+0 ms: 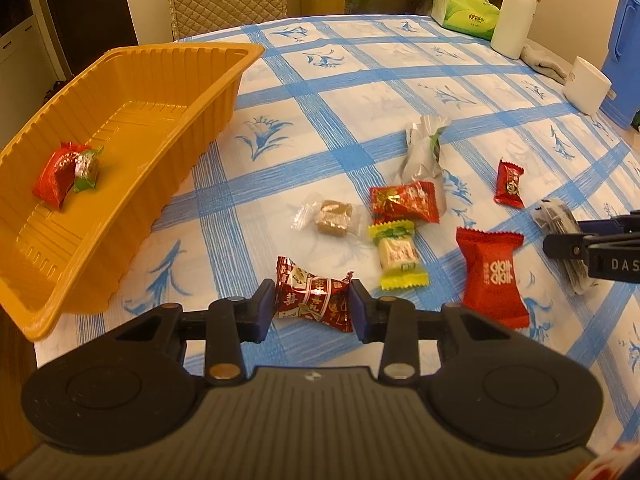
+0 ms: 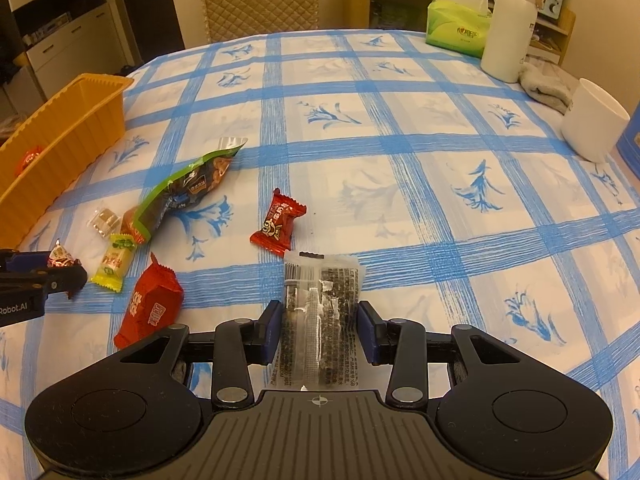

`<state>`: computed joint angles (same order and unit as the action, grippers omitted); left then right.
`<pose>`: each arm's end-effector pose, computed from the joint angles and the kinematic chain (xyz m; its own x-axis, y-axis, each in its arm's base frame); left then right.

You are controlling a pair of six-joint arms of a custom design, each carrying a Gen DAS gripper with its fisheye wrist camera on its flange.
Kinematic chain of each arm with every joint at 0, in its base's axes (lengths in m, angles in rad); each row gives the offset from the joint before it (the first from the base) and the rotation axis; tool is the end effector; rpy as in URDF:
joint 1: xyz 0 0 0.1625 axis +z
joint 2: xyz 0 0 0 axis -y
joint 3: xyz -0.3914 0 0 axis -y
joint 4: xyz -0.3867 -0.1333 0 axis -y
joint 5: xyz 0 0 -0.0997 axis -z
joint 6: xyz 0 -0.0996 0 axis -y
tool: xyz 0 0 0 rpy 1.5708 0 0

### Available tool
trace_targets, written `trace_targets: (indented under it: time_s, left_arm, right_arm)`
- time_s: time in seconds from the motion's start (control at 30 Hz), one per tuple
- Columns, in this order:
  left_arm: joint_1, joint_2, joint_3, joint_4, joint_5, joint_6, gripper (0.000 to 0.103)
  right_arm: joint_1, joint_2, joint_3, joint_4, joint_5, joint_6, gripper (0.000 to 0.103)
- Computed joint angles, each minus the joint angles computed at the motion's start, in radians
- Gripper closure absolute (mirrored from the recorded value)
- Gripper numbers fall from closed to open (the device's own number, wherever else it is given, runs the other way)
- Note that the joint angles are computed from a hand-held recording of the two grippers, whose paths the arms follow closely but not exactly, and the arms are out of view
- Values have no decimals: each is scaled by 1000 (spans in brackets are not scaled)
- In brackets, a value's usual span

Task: Organize snacks
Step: 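Grasp the red-and-white candy packet with the left tool, then carry the clear packet and red-and-white packet over the orange basket with both tools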

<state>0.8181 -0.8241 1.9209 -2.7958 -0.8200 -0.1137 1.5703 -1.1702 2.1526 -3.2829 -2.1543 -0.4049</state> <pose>-0.2295 -0.5394 0.0462 -0.6663 0.3512 -0.6577 0.6063 0.7687 -0.2038 0.0782 -0.4970 0.2058 -0.7670 0.0444 0.6401 -0.3283 0.8299 -0.4510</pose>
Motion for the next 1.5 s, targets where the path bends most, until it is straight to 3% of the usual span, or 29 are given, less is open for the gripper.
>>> trace_targets:
  time_s: [0.5,0.97,1.5]
  left_arm:
    - [-43,-73,73,30,-11,-56,68]
    - [-109,-236,176,66,0,-124,68]
    - [-114,-426,204,148,112,-138,68]
  right_arm:
    - [17,-63,47,70,10,25,64]
    - [117,-136,63,189,95,71,64]
    - [244,-27,-64,350,222,87,64]
